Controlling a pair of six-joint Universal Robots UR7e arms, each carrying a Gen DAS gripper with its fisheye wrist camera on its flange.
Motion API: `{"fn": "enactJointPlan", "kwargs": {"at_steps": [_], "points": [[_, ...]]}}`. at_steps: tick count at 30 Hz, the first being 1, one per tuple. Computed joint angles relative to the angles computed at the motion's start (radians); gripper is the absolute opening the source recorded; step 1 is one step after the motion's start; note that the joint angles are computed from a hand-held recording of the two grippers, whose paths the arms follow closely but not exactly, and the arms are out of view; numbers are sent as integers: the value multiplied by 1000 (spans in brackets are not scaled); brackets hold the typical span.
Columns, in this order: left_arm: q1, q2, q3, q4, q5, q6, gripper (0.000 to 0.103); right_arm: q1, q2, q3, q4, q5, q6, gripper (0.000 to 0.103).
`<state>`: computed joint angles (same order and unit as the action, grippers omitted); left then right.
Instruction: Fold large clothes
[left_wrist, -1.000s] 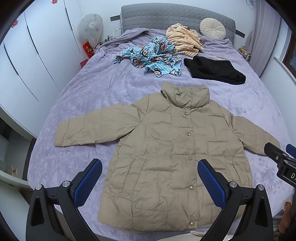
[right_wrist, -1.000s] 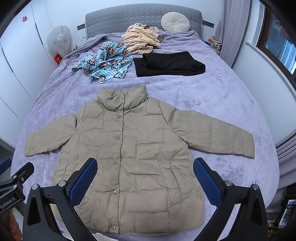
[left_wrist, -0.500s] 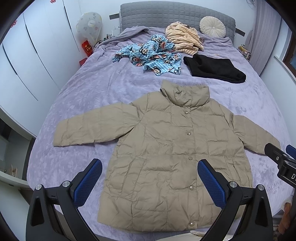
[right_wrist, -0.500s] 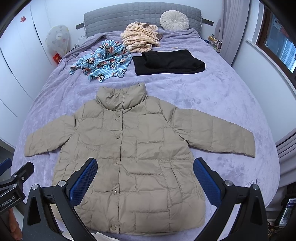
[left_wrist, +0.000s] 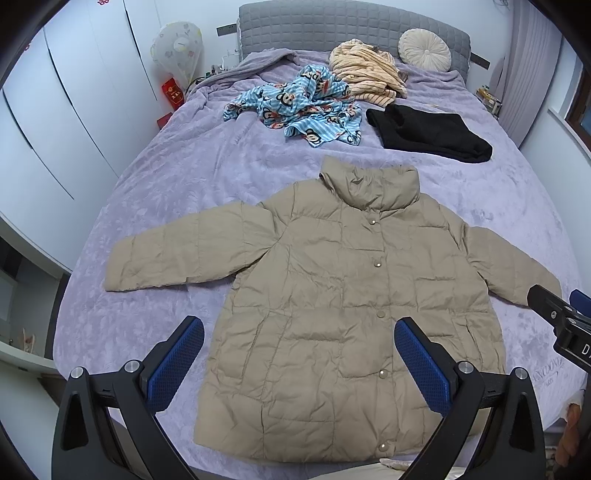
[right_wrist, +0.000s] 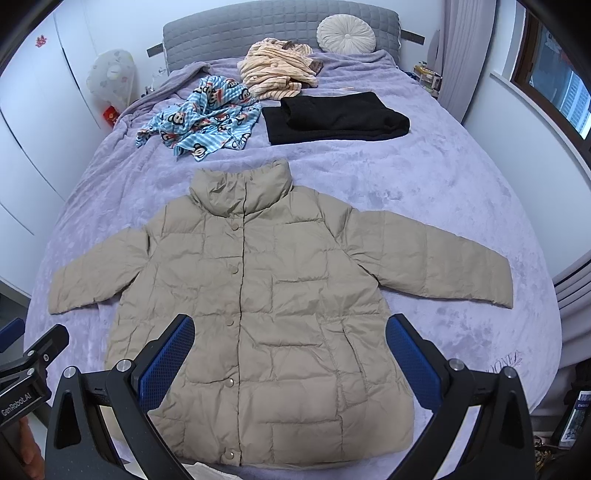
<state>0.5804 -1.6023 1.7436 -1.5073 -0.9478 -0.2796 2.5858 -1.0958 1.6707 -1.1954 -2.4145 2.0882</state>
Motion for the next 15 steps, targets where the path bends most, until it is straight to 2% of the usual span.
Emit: {"fn": "enactJointPlan", "kwargs": {"at_steps": [15], "points": [[5, -1, 7, -5, -2, 5, 103, -7, -7, 4, -12, 3, -14, 103]]}}
